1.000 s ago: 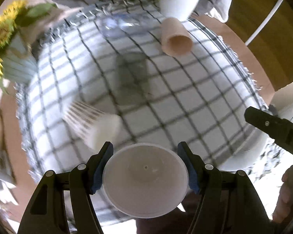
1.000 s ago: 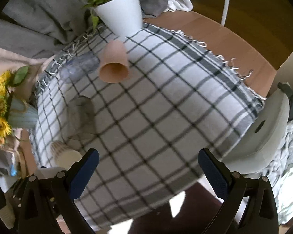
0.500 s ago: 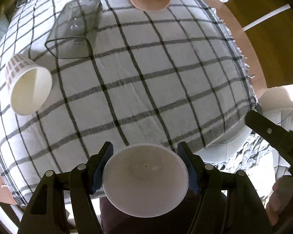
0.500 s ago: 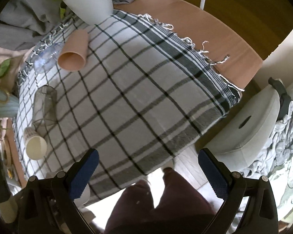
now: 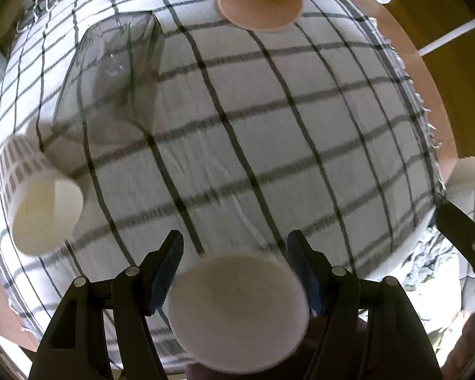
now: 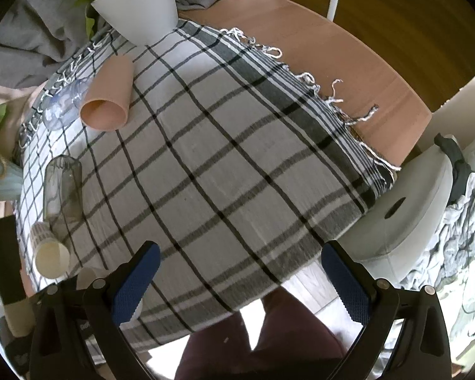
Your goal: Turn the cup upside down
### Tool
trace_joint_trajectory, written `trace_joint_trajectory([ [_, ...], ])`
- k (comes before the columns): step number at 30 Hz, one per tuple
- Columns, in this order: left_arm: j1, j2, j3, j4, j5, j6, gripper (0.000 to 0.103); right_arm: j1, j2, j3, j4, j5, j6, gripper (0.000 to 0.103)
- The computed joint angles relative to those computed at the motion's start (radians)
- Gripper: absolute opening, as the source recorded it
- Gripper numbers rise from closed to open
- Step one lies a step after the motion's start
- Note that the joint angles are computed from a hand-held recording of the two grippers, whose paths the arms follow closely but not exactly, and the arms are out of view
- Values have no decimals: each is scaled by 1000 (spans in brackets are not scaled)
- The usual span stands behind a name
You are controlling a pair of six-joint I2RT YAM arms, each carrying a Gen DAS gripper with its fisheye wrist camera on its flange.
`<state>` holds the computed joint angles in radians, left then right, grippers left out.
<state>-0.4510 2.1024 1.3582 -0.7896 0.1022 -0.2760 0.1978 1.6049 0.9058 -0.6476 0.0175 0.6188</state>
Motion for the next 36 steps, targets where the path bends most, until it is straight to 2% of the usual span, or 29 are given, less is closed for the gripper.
trace_joint_trajectory([
  [3,2,26,48,-19,-18,15,67,3,22,23,5,8,2,102],
  [7,-4,32,99,-32,-65,24,75,-7,46,45,7,2,11,102],
  [14,-12,-23,116,-37,-121,-7,75,-18,64,70,6,1,17,102],
  [17,-10,-107,59,-12,-150,-49,80,-17,62,83,-8,-16,3,102],
  [19,-5,-196,-22,26,-191,-89,87,-17,57,85,-10,-39,-19,102],
  [22,-4,-278,-112,75,-244,-154,91,-1,49,90,-12,-52,-66,102],
  [29,-2,-492,-302,67,-375,-358,100,68,21,77,-21,-59,-122,102],
  [36,-40,-646,-483,28,-494,-576,101,178,-4,30,-12,-28,-200,102],
])
